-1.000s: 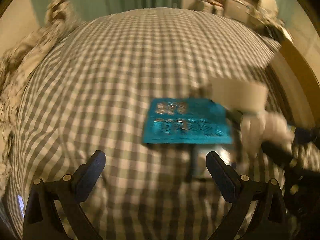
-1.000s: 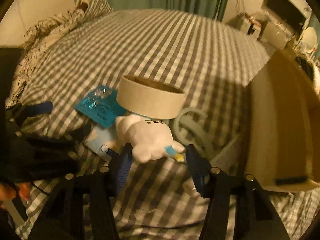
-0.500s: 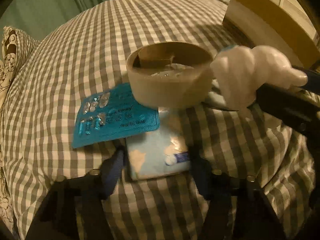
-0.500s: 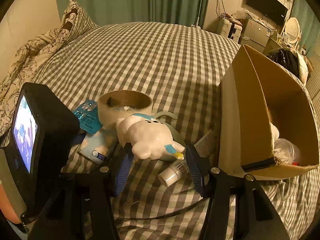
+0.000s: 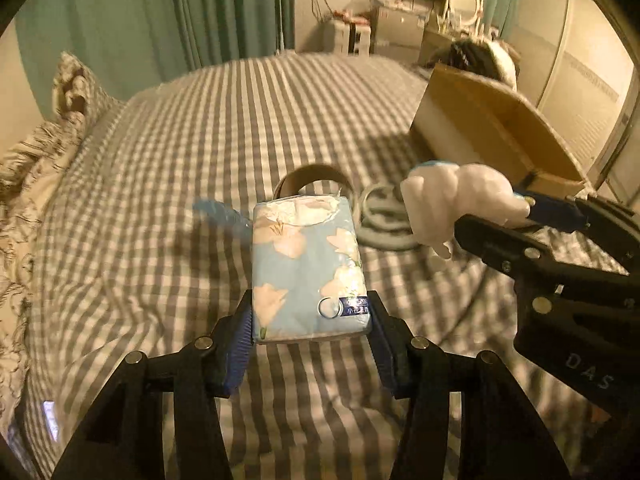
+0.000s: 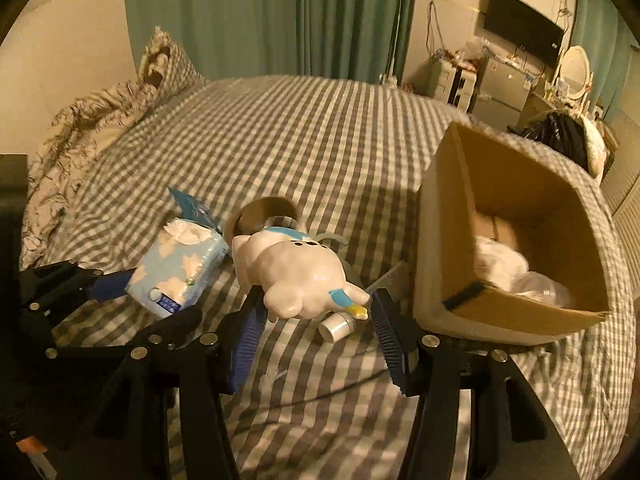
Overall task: Organize objects
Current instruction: 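Grasp the tissue pack with the left tool while the right tool carries the toy figure into the box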
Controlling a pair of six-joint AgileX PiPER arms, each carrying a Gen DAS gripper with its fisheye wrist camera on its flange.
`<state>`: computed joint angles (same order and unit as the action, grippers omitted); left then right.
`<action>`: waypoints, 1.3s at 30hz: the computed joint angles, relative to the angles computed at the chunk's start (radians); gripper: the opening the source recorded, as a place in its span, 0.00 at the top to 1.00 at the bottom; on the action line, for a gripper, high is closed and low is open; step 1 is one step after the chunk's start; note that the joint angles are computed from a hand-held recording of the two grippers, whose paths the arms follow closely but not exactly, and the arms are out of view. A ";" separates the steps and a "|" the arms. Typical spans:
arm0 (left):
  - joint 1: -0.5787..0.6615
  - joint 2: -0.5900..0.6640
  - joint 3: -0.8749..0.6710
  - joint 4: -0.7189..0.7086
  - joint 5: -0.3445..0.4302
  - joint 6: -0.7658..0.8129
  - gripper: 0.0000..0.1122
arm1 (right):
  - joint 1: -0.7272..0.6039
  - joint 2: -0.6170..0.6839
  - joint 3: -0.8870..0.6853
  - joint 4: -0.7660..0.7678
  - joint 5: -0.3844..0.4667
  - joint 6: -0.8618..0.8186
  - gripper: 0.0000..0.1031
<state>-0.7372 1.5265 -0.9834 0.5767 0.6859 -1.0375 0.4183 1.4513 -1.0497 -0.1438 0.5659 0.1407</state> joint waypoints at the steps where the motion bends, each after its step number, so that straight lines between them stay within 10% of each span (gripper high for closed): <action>1: -0.026 -0.016 -0.017 0.029 0.037 -0.030 0.53 | 0.000 -0.030 0.012 0.003 0.005 -0.001 0.49; 16: -0.372 0.007 -0.407 0.287 0.444 -0.179 0.53 | -0.251 -0.425 0.001 0.249 0.184 -0.321 0.48; 28: -0.354 0.325 -0.904 0.245 0.442 0.064 0.53 | -0.677 -0.324 -0.197 0.625 0.282 -0.746 0.48; 39: -0.210 0.646 -1.285 0.043 0.434 0.293 0.53 | -0.792 -0.033 -0.357 0.646 0.232 -0.789 0.48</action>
<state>-0.9474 2.1722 -2.2683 0.6195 1.1201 -0.7443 -0.3738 1.4187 -1.4064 0.5026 0.7984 -0.6485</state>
